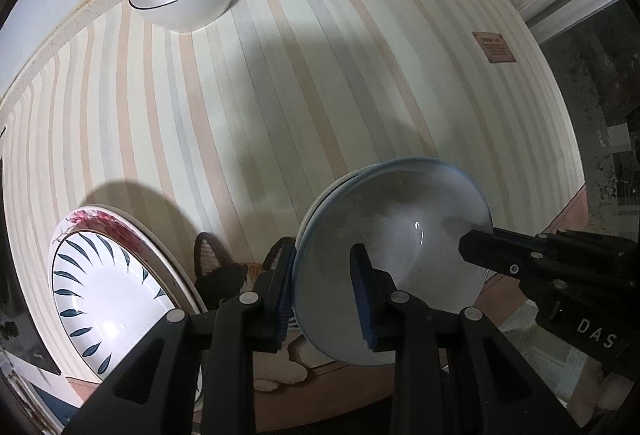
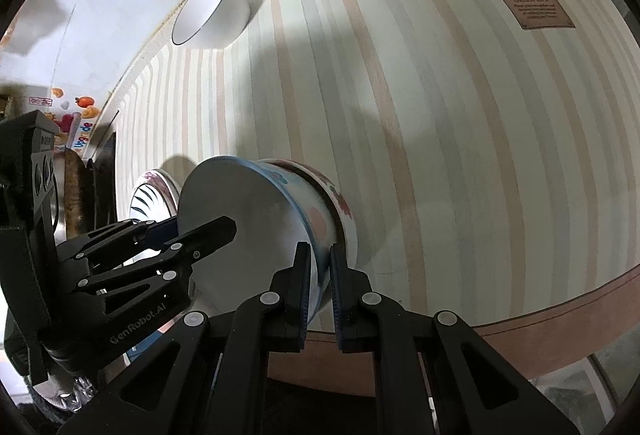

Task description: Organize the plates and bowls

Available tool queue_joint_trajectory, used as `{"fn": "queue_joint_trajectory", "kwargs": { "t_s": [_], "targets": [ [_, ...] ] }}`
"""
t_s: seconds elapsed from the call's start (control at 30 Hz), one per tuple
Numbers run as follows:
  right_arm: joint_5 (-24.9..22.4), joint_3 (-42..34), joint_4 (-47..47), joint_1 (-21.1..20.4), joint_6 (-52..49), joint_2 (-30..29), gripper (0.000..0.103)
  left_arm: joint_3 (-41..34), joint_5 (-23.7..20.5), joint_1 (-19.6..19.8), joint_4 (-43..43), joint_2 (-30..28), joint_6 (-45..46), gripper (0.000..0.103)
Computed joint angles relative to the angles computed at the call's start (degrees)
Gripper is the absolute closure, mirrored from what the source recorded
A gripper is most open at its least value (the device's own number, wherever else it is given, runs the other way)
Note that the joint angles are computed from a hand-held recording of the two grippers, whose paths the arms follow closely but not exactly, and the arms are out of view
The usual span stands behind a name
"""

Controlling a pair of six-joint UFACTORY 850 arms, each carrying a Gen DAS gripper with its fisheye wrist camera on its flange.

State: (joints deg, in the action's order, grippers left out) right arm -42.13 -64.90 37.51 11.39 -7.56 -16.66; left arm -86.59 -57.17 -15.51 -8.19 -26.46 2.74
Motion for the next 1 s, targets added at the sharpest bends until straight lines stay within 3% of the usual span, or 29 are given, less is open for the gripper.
{"fn": "queue_joint_trajectory", "kwargs": {
  "t_s": [0.43, 0.9, 0.97, 1.0],
  "targets": [
    [-0.93, -1.65, -4.05, 0.72, 3.03, -1.08, 0.089, -0.42, -0.09, -0.06, 0.29, -0.40, -0.43, 0.078],
    [-3.76, -2.91, -1.71, -1.10, 0.15, 0.68, 0.088, 0.54, 0.42, 1.94, -2.51, 3.68, -1.24, 0.077],
    [-4.30, -4.18, -1.86, -1.38, 0.09, 0.65, 0.082, -0.99, 0.26, 2.66, -3.14, 3.47, -2.03, 0.077],
    [-4.53, -5.09, -1.30, -1.64, -0.38, 0.47, 0.073, -2.02, 0.23, 3.20, -3.70, 3.10, -2.32, 0.077]
  ]
}}
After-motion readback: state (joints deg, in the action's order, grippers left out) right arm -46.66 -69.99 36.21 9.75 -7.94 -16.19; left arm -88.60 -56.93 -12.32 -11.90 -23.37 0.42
